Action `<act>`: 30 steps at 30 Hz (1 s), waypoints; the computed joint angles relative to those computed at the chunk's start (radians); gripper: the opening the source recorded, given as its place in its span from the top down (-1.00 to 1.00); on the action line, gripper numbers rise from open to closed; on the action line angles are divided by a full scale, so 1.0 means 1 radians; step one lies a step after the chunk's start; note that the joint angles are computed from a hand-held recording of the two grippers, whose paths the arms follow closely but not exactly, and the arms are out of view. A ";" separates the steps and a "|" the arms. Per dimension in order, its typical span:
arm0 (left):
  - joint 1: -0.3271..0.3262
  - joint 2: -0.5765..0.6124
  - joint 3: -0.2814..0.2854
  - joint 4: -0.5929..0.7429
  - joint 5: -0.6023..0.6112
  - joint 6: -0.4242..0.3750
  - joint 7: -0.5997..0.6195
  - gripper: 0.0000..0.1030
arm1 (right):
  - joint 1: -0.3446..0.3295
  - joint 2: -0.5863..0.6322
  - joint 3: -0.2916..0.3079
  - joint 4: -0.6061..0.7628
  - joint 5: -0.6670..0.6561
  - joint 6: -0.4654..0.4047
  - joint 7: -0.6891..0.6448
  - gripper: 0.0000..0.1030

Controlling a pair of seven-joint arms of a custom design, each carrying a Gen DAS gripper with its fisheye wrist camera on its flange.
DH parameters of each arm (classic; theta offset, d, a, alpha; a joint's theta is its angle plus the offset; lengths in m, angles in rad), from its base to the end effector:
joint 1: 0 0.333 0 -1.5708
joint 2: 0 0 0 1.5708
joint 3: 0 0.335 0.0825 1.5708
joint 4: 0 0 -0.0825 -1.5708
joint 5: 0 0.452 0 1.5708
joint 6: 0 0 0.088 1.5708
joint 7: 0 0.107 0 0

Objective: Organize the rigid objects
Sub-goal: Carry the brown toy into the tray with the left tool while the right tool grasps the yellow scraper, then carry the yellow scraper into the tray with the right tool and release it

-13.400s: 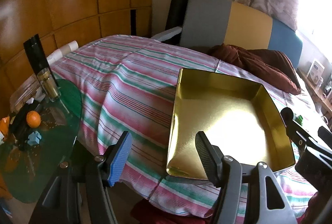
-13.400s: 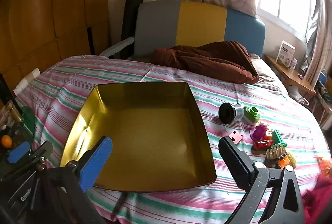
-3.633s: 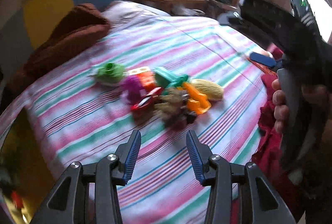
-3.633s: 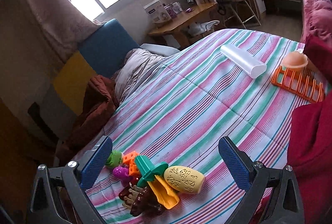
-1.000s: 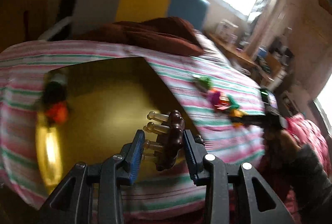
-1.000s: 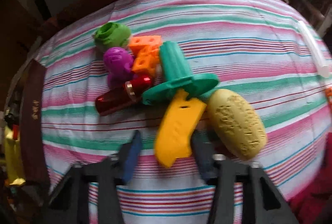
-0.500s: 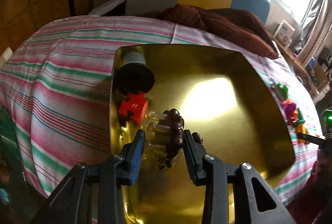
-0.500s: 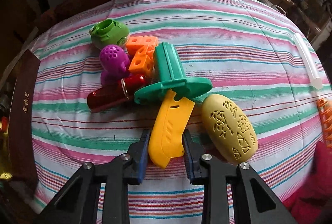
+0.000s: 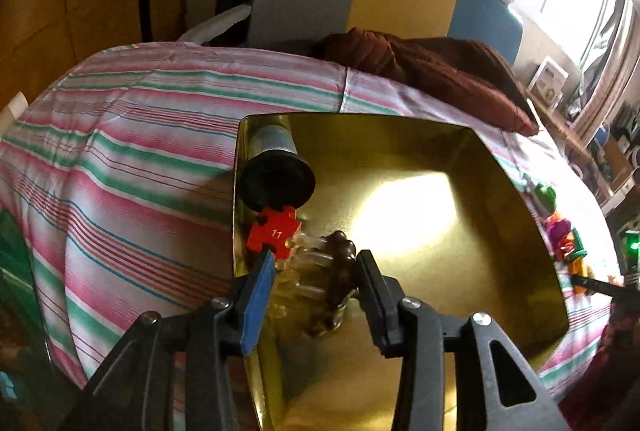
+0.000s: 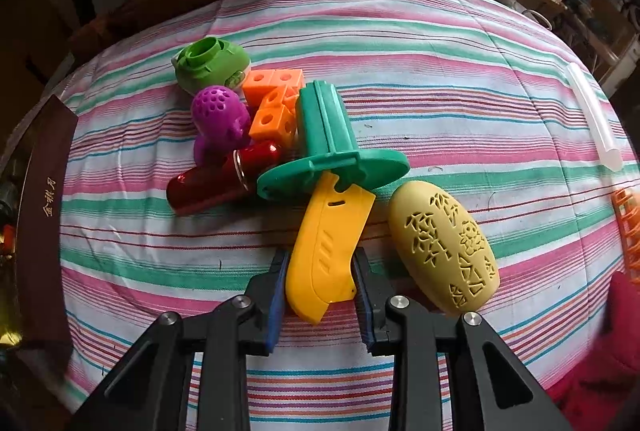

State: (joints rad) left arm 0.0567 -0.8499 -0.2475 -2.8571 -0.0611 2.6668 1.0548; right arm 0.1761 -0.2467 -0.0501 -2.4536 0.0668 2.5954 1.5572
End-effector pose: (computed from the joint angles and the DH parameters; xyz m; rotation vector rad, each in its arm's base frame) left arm 0.3798 -0.0637 0.4613 -2.1938 1.4692 -0.7038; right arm 0.5287 0.0655 0.4099 -2.0641 1.8892 -0.3051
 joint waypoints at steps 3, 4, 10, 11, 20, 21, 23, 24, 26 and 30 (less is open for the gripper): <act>0.020 -0.071 -0.036 -0.021 0.010 -0.016 -0.051 0.18 | 0.000 0.008 0.007 0.007 -0.009 0.002 0.010 0.40; 0.026 -0.098 -0.053 -0.028 0.020 -0.024 -0.071 0.18 | -0.002 0.009 0.009 0.009 -0.017 0.002 0.011 0.40; 0.011 -0.253 -0.123 -0.063 0.084 -0.115 -0.177 0.18 | -0.004 0.006 0.021 0.009 -0.062 -0.004 0.035 0.41; -0.002 -0.266 -0.128 -0.063 0.091 -0.134 -0.186 0.18 | -0.003 0.006 0.020 0.010 -0.064 -0.006 0.036 0.41; -0.091 -0.287 -0.132 -0.045 0.142 -0.193 -0.192 0.18 | -0.004 0.022 0.027 0.023 -0.085 -0.004 0.052 0.41; -0.098 -0.286 -0.132 -0.044 0.144 -0.195 -0.191 0.17 | -0.005 0.022 0.031 0.022 -0.095 -0.003 0.059 0.41; -0.107 -0.290 -0.134 -0.046 0.146 -0.198 -0.196 0.18 | -0.004 0.017 0.030 0.019 -0.102 -0.004 0.062 0.41; -0.111 -0.291 -0.136 -0.046 0.148 -0.201 -0.198 0.18 | -0.003 0.013 0.029 0.017 -0.103 -0.006 0.061 0.41; -0.117 -0.292 -0.136 -0.045 0.150 -0.209 -0.203 0.18 | 0.004 -0.002 0.028 0.006 -0.099 -0.009 0.049 0.41; -0.128 -0.293 -0.129 -0.046 0.147 -0.227 -0.210 0.18 | 0.033 -0.023 0.016 -0.013 -0.065 -0.008 -0.017 0.41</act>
State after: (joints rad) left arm -0.0710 -1.1431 -0.3762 -2.9033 0.0859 2.4402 0.8449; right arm 0.2090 -0.2693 -0.0338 -2.4663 0.0022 2.5877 1.5402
